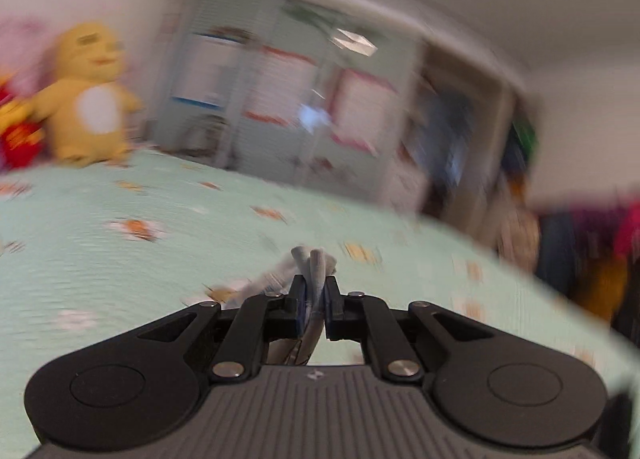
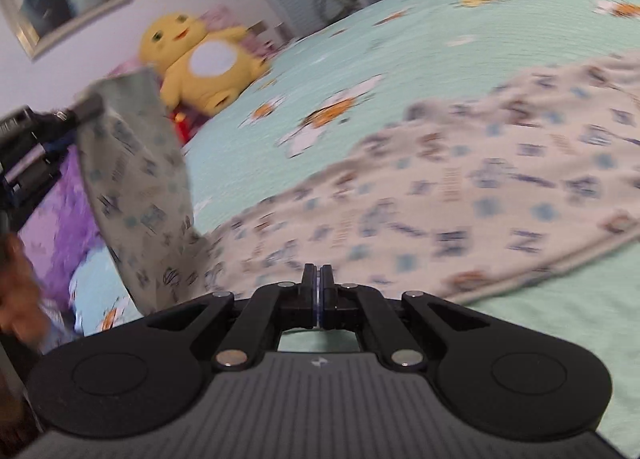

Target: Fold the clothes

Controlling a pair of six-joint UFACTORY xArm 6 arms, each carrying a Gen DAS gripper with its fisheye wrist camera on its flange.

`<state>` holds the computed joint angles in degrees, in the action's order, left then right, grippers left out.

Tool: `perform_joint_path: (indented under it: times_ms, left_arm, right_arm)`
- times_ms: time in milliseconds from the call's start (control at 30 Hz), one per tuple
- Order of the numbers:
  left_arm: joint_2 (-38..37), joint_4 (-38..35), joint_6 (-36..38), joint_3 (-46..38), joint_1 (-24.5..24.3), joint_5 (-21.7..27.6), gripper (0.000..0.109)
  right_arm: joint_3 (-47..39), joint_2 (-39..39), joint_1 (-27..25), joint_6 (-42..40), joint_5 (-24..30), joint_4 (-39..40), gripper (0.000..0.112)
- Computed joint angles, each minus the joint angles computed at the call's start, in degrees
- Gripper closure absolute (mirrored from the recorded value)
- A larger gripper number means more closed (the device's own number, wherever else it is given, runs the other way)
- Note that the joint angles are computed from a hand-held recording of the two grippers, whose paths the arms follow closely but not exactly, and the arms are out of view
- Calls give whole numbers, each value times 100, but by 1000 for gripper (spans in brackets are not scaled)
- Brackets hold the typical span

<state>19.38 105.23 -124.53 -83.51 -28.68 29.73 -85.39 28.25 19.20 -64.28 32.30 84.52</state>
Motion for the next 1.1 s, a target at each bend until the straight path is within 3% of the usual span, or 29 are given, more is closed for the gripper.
perform_joint_path:
  times_ms: [167, 333, 400, 467, 500, 533, 567, 633, 800, 933, 967, 1033, 1100]
  left_arm:
    - [1383, -1415, 2381, -996, -192, -296, 101]
    - [1606, -1549, 2909, -1112, -176, -409, 90]
    - [1611, -1644, 2958, -1105, -133, -606, 71]
    - [1549, -1784, 3093, -1024, -138, -780, 65]
    - [1515, -1862, 3171, -978, -144, -866, 62]
    - [1422, -1866, 3114, -878, -146, -920, 62]
    - [1312, -1846, 3014, -760, -148, -964, 62]
    - [1056, -1698, 2650, -484, -127, -1050, 61]
    - [233, -716, 672, 462, 105, -804, 55]
    - [-126, -805, -205, 1072, 421, -446, 56]
    - [-163, -809, -405, 1173, 511, -459, 56]
    - [-211, -931, -654, 1334, 691, -538, 58]
    - [-311, -896, -1074, 1485, 827, -689, 61]
  right_arm:
    - [-98, 171, -330, 173, 199, 45, 112]
    - [-287, 349, -529, 236, 662, 172, 107]
    - [-456, 473, -595, 477, 888, 182, 105]
    - [-586, 549, -636, 747, 1049, 163, 104]
    - [-651, 586, -655, 882, 1126, 155, 97]
    - [-710, 616, -687, 1016, 1248, 152, 84]
    - [-774, 647, -705, 1151, 1348, 115, 80]
    - [-926, 717, -695, 1363, 1440, -43, 79]
    - [-1342, 912, -524, 1953, 1286, -538, 73]
    - [-1507, 985, -235, 2519, 826, -1289, 73]
    - [-1529, 999, -167, 2661, 728, -1476, 74]
    - [-1479, 989, -82, 2551, 446, -1439, 102]
    - [-1322, 890, -83, 2109, 362, -1031, 103]
